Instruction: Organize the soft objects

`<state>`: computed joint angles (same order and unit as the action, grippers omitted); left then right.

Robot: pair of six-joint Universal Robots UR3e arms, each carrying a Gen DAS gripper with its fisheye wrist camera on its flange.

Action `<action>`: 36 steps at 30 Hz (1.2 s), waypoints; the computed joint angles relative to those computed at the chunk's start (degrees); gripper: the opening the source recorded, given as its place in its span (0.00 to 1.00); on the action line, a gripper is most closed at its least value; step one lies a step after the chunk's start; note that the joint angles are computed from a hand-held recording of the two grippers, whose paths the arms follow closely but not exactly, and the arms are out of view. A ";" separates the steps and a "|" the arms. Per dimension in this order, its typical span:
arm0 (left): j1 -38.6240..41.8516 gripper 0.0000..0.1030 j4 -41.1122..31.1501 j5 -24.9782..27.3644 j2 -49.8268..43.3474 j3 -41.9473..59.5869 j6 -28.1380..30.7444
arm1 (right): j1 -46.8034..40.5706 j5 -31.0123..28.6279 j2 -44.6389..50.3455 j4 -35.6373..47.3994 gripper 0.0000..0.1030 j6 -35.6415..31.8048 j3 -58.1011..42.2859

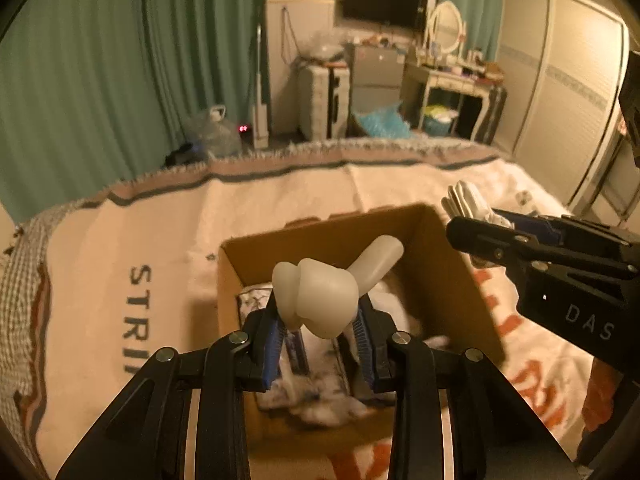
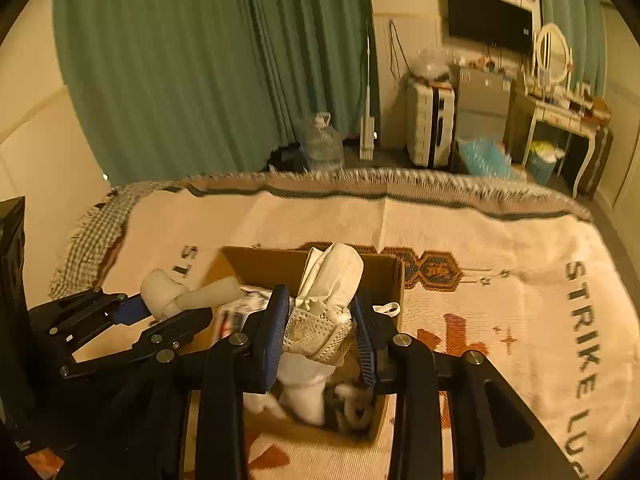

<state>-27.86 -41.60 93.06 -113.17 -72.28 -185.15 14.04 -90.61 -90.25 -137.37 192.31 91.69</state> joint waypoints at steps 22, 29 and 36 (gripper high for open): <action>-2.57 0.70 0.13 7.60 11.16 -0.49 -2.46 | -0.21 -4.87 -9.11 7.14 0.56 4.31 -3.70; -10.08 0.90 -2.87 16.50 23.54 4.05 -2.23 | 15.11 -21.28 -13.47 24.93 0.56 7.20 -24.53; -25.07 0.91 -3.17 34.82 27.38 11.78 -0.04 | 43.29 -48.77 -2.95 43.00 0.73 15.81 -51.28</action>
<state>-52.93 -44.78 127.89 -85.79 -60.50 -185.19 57.33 -139.37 -93.20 -94.38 208.12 40.41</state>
